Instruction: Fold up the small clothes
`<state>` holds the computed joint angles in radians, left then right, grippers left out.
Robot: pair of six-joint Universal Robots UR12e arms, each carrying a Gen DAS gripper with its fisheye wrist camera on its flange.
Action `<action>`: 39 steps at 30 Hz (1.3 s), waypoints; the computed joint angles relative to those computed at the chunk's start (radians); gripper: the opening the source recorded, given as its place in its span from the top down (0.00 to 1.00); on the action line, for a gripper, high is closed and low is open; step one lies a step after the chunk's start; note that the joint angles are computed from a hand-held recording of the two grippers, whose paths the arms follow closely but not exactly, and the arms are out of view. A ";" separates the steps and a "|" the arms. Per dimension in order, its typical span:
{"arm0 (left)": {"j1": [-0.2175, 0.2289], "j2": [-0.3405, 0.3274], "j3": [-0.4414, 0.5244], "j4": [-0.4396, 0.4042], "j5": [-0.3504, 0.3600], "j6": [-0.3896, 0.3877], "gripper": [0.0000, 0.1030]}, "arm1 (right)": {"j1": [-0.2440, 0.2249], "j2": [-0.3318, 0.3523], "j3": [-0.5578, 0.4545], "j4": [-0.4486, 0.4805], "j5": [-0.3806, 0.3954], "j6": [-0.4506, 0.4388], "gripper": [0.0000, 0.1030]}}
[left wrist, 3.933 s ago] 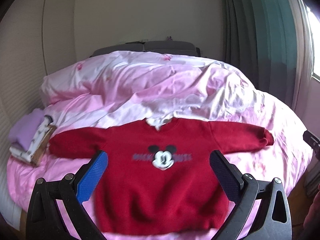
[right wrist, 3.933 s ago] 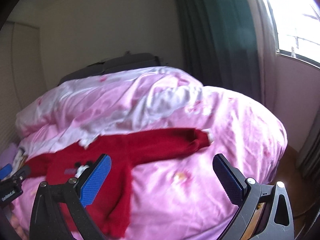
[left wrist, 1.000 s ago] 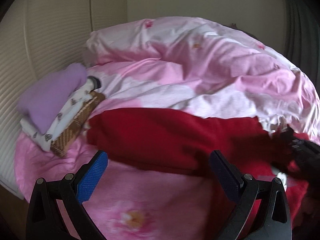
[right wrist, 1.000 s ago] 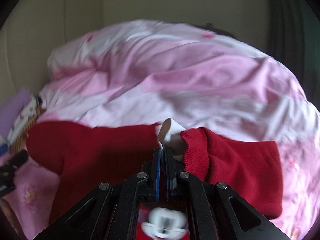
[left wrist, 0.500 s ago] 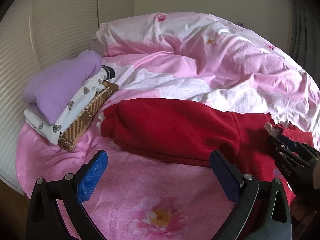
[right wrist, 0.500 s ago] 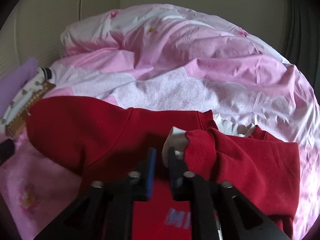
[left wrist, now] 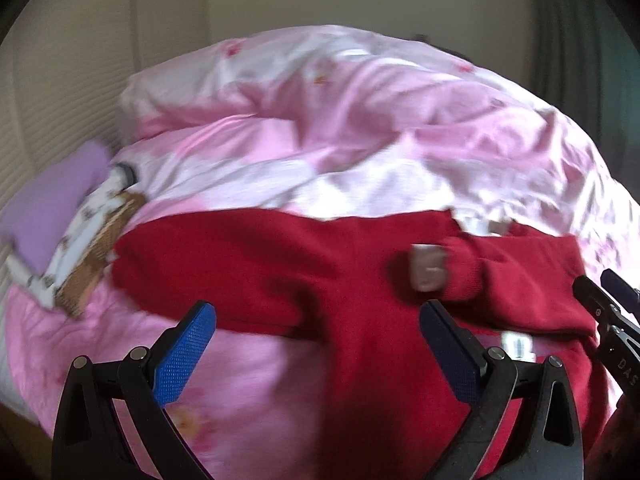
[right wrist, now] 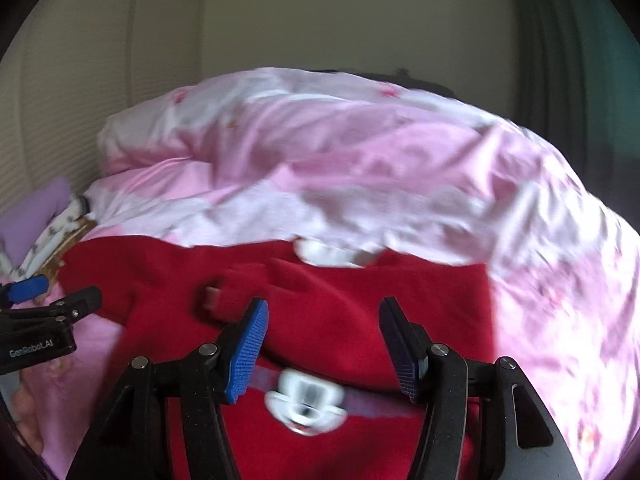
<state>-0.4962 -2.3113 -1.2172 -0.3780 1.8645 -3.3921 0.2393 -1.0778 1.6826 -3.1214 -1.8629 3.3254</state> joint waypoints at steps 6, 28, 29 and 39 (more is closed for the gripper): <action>-0.034 -0.072 0.121 -0.041 -0.036 0.064 0.06 | -0.063 -0.046 0.083 0.013 -0.018 0.088 0.44; -0.045 -0.243 0.379 -0.291 -0.076 0.064 0.06 | -0.153 -0.043 0.132 0.056 0.044 0.163 0.44; -0.043 -0.240 0.370 -0.283 -0.079 0.058 0.06 | -0.154 -0.042 0.131 0.068 0.045 0.163 0.44; -0.048 -0.193 0.277 -0.154 -0.052 0.088 0.09 | -0.162 -0.040 0.137 0.143 0.036 0.199 0.44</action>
<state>-0.5445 -2.5043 -0.9402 -0.5321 1.8129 -3.3041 0.0775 -1.1182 1.8200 -2.9781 -1.8271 3.5240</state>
